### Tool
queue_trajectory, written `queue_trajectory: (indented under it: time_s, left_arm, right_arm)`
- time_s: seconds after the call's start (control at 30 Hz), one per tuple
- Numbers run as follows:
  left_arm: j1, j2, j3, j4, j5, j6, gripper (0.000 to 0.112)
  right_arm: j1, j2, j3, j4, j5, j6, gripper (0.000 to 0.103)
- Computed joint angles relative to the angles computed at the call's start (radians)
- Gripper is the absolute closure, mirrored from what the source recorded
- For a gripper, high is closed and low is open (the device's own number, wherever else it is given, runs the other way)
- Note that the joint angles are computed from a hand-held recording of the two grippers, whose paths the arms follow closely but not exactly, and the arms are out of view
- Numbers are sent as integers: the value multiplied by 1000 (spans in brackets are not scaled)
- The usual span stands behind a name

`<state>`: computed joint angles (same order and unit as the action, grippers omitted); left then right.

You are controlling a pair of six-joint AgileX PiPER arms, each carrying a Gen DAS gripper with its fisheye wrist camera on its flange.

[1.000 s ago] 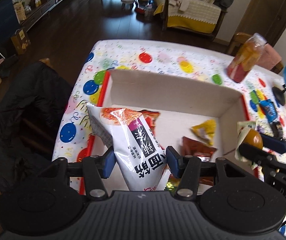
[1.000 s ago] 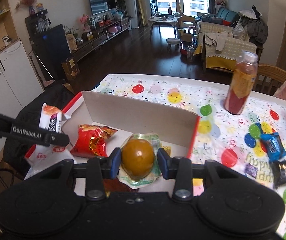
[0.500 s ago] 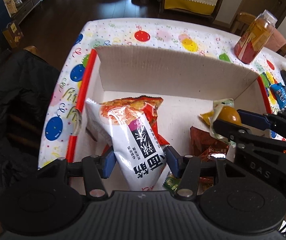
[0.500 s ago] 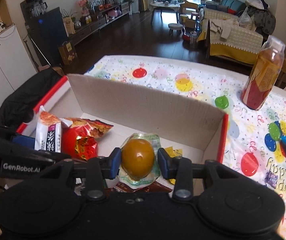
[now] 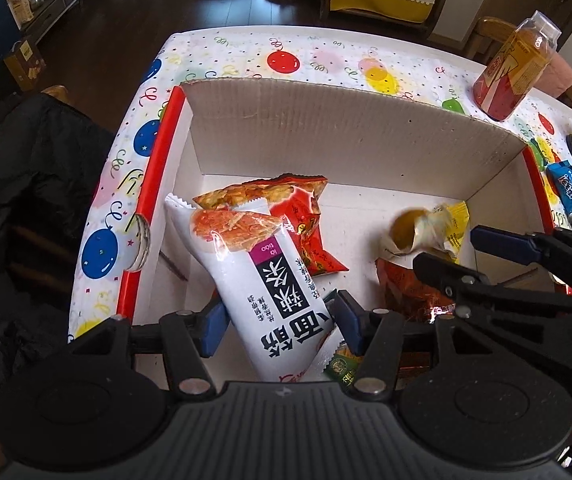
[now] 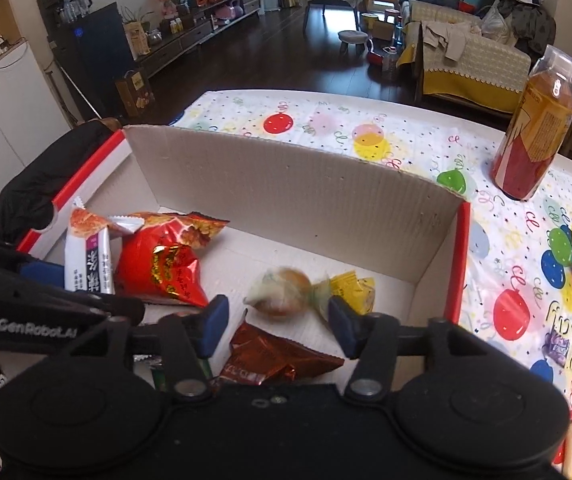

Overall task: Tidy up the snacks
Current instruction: 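Carry both snacks over the red box and open both tools, then withdraw both tools from the box toward the remaining snacks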

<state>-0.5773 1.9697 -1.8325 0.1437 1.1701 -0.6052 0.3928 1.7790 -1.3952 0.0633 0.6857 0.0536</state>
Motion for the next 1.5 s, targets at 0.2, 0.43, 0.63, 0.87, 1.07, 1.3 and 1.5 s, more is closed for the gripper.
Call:
queue_trajectory:
  time_s: [0.2,0.43,0.63,0.87,1.07,1.3,1.5]
  left_arm:
    - [-6,-34,37,9,-4,-28,50]
    - [-26,-101,90,41,-31,-69,37]
    - [-53,-161,125,69,-51,-102,29]
    - [-105,-221,149,119,-65,-139,25]
    - [-154,-244,145,153,-74,-172,24]
    - [-238,-237,106,220,-81,-214,10]
    - [-300,-175,0,230,-66,-218,10]
  right_arm:
    - [-3,-57,32,3,-2,-4,32]
    - [-14,-144,71,14,2,3,24]
    - [-11,-226,111,8,1,20,16]
    - [-14,-316,149,10,13,33,6]
    - [-19,-403,188,8,25,37,0]
    - [-88,-511,250,65,39,-2,0]
    - [-197,-608,328,127,45,-106,0]
